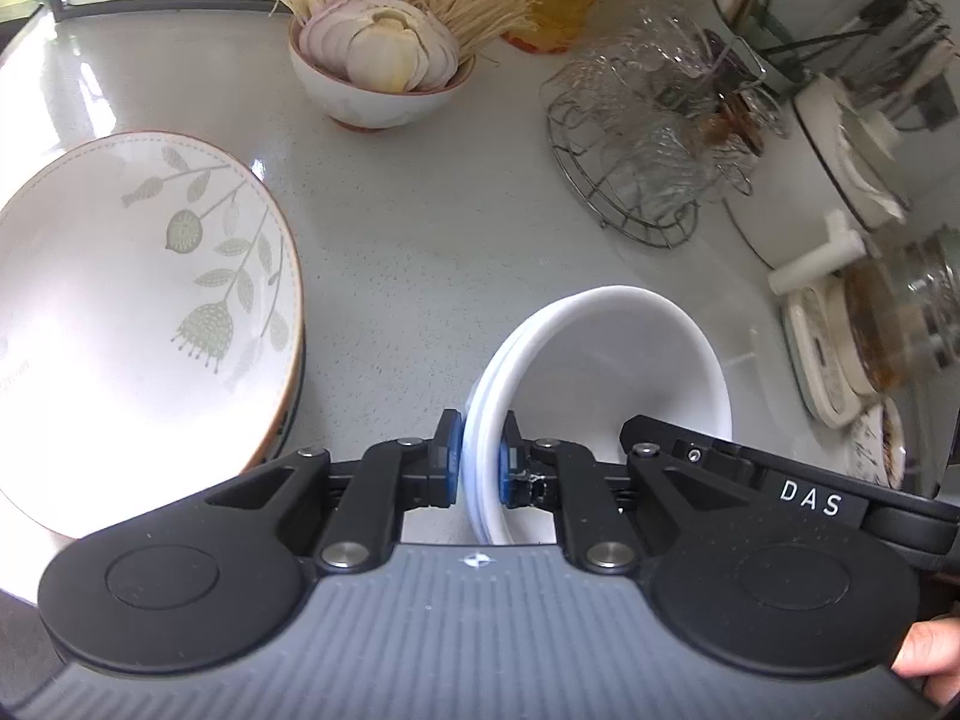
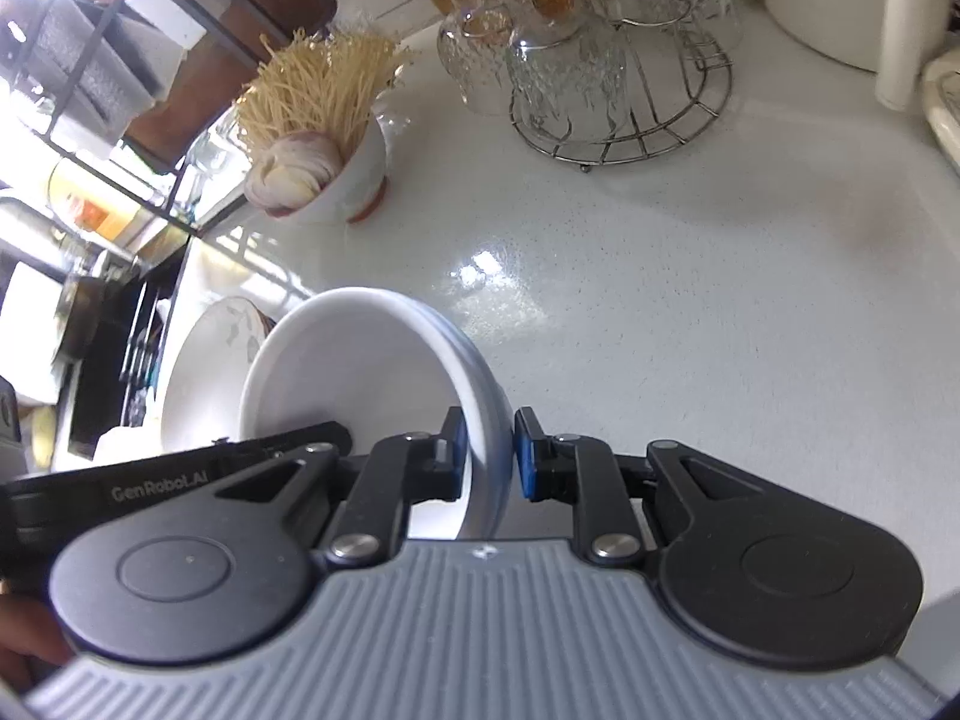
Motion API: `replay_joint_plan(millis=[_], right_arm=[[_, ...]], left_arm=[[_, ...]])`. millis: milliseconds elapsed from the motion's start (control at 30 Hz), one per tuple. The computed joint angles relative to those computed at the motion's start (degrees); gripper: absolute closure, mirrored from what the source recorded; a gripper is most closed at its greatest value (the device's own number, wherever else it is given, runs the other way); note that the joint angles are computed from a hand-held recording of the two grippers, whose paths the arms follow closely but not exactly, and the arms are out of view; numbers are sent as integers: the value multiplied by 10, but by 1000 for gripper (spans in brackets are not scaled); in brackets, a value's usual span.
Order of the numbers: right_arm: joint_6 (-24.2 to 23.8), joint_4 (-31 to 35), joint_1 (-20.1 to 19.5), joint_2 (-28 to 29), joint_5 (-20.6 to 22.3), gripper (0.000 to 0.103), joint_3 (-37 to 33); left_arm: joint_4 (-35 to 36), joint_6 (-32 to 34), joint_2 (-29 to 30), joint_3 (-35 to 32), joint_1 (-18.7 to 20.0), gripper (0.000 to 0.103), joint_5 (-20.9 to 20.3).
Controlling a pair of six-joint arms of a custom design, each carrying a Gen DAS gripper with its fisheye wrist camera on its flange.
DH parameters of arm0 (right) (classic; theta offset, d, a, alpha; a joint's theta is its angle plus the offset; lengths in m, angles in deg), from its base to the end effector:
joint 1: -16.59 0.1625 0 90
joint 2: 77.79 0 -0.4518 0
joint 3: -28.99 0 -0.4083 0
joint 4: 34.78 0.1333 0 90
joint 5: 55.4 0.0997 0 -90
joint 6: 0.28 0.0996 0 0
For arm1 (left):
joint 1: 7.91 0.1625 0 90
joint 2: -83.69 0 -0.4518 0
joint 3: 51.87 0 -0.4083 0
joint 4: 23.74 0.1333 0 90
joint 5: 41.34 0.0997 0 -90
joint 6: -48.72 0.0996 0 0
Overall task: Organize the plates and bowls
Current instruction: 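Lift the bowl stack and carry it over the leaf-pattern plate stack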
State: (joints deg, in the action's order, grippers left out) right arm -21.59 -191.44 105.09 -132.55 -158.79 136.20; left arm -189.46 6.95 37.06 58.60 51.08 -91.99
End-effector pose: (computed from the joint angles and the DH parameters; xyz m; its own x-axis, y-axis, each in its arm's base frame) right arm 0.0937 -0.6326 0.1383 -0.9138 -0.2755 0.2984 -0.3292 0.9327 -0.1471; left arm -0.1426 -0.6186 0.0696 -0.8803 -0.3450 -0.3256 -0.1103 0.8164 -0.5669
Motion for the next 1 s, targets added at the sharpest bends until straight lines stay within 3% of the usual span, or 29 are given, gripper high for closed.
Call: replay_joint_plan(millis=[133,300,700,1000], right_arm=[[48,-49,13,-10,-9,83,37],[75,-78,28,-17,-23,83,58],[135,-160,81,1,-54,83,81],[195,-206,119,31,-59,83,82]], left_arm=[[-7,32,-27,22,8,89,-31],[12,57,-50,25,21,89,-69],[33,151,-107,27,42,89,-103],[96,193,-165,27,55,89,-102]])
